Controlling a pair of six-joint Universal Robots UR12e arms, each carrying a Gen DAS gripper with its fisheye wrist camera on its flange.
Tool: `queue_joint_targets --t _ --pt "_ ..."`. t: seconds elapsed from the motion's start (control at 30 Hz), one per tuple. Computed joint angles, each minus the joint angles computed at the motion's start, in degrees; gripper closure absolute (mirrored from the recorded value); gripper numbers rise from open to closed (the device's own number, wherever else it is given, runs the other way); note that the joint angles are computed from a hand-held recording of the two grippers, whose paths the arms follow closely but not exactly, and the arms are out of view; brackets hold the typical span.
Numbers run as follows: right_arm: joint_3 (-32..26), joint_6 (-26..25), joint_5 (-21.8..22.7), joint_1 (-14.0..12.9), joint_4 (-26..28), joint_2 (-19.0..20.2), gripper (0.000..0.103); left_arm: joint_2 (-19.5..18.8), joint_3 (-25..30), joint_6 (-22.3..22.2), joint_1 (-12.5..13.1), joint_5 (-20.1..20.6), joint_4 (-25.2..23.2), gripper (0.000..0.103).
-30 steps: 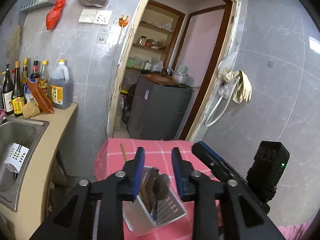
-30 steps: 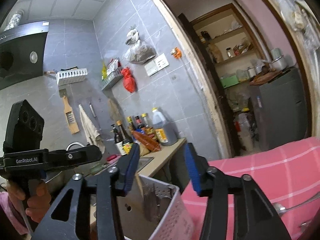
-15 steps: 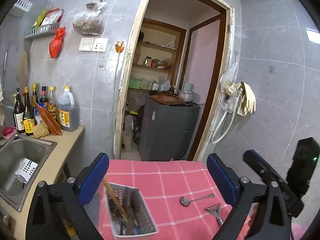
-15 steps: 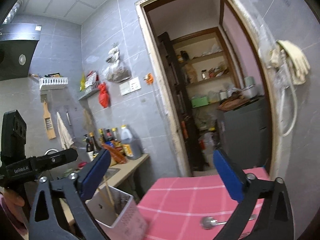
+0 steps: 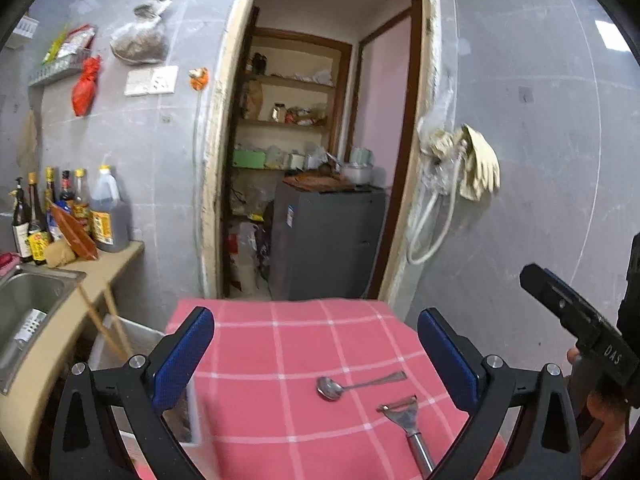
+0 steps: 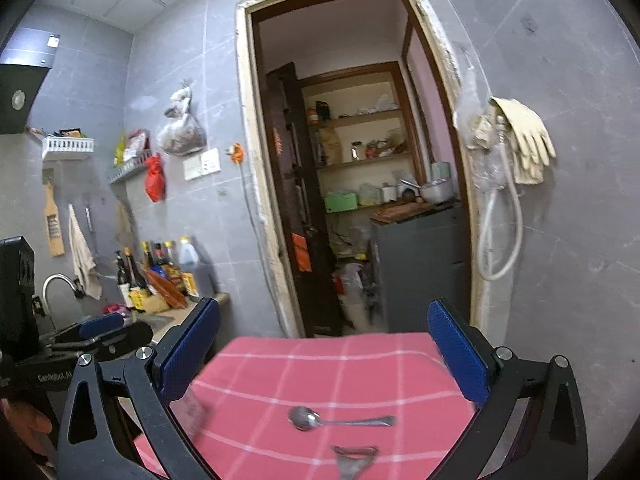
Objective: Organize utensils
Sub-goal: 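Grasp the silver spoon with the left tool while the right tool grasps the vegetable peeler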
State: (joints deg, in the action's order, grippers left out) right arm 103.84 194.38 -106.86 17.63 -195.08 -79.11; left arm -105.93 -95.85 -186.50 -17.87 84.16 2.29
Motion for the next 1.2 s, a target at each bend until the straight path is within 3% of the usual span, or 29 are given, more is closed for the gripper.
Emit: queue_joint_targets --t 0.33,0.6,0.83,1.03,1.13,1.2 --pt "4.02 3.8 2.33 -2.92 1.44 0.63 0.001 -4.38 2.27 1.5 -2.28 1.66 -2.92 0.001" --pt "6.2 7.11 6.69 -4.73 3.02 2.31 0.001 -8.22 5.04 1.5 -3.35 3.44 -6.16 0.001" --pt "6.66 8.11 10.21 -5.23 4.46 3.8 0.001 -10.71 7.52 -2.92 -2.66 1.02 -11.83 0.001" --pt "5.28 8.72 13.65 -5.68 9.35 4.71 0.002 -12.15 9.08 -5.64 -2.11 -0.01 -15.8 0.002" --pt "4.54 9.09 15.49 -5.98 12.39 5.24 0.011 -12.64 9.76 -6.82 -1.66 -1.7 -17.97 0.01" --pt "3.73 9.25 16.64 -6.09 15.35 5.65 0.026 -13.0 10.35 -7.19 -1.31 -3.35 -19.92 0.016"
